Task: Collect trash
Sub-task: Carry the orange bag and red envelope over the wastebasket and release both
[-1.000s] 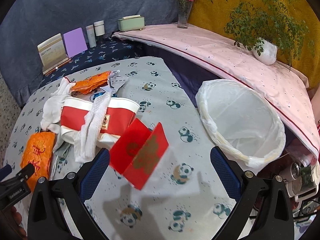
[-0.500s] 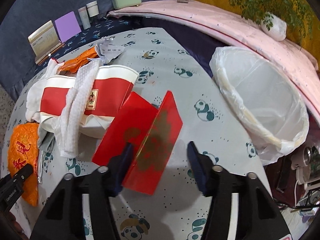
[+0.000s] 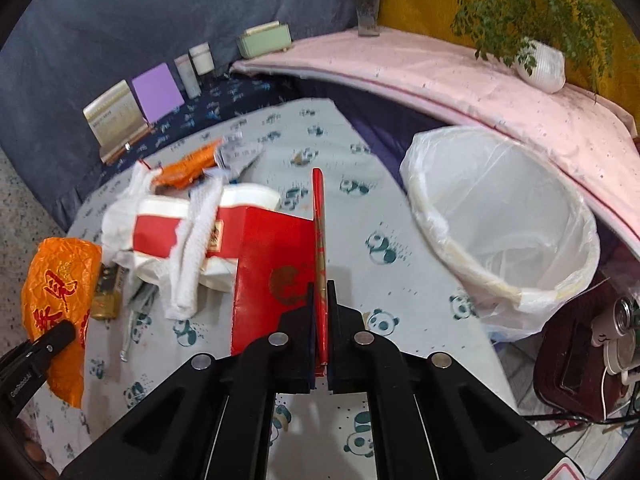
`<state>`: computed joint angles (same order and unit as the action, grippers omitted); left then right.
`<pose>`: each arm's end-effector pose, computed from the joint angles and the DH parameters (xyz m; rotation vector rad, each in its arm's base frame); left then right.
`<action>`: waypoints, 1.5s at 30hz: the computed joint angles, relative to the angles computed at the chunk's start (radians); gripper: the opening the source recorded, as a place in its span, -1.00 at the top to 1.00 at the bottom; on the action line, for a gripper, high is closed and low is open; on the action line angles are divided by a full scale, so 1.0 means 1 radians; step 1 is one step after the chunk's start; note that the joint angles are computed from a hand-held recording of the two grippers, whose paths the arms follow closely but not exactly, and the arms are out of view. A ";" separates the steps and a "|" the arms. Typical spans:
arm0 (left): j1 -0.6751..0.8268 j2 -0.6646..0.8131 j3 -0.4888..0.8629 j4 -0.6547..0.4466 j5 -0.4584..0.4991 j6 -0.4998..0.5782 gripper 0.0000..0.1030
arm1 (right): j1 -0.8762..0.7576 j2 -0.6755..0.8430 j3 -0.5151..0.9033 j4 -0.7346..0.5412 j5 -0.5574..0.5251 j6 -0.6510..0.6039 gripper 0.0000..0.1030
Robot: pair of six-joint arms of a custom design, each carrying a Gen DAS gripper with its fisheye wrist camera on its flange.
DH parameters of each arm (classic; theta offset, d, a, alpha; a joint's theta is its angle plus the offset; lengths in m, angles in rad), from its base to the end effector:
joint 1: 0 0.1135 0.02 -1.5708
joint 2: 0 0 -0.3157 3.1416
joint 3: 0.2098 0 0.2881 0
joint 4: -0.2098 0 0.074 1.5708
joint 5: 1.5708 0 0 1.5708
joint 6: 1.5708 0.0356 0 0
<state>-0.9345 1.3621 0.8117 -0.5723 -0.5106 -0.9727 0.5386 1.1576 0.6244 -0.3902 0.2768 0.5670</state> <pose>0.1754 -0.2082 0.2314 -0.1943 2.4700 -0.0860 0.2039 0.1105 0.2247 0.1492 2.4460 0.1410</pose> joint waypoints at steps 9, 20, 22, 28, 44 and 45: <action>-0.114 0.112 0.228 0.003 -0.042 0.109 0.46 | -0.137 -0.219 0.026 -0.097 -0.018 -0.081 0.94; -0.153 0.450 0.620 0.084 0.058 0.326 0.45 | -0.566 -0.295 0.008 -0.089 -0.183 -0.301 0.93; -0.152 0.514 0.692 0.088 0.082 0.353 0.45 | -0.661 -0.272 0.003 -0.069 -0.239 -0.337 0.92; -0.139 0.703 0.908 0.080 0.153 0.434 0.45 | -0.823 -0.165 -0.004 0.019 -0.311 -0.389 0.92; -0.090 0.954 1.202 0.023 0.250 0.455 -0.16 | -0.890 0.113 0.050 0.198 -0.353 -0.385 0.69; -0.087 0.951 1.197 0.031 0.243 0.453 -0.18 | -0.882 0.114 0.052 0.201 -0.340 -0.381 0.60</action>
<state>-1.0217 2.3133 2.0089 -0.5415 -0.2675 -0.5199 -0.3438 1.2714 0.6761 -0.1895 -0.0633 0.1856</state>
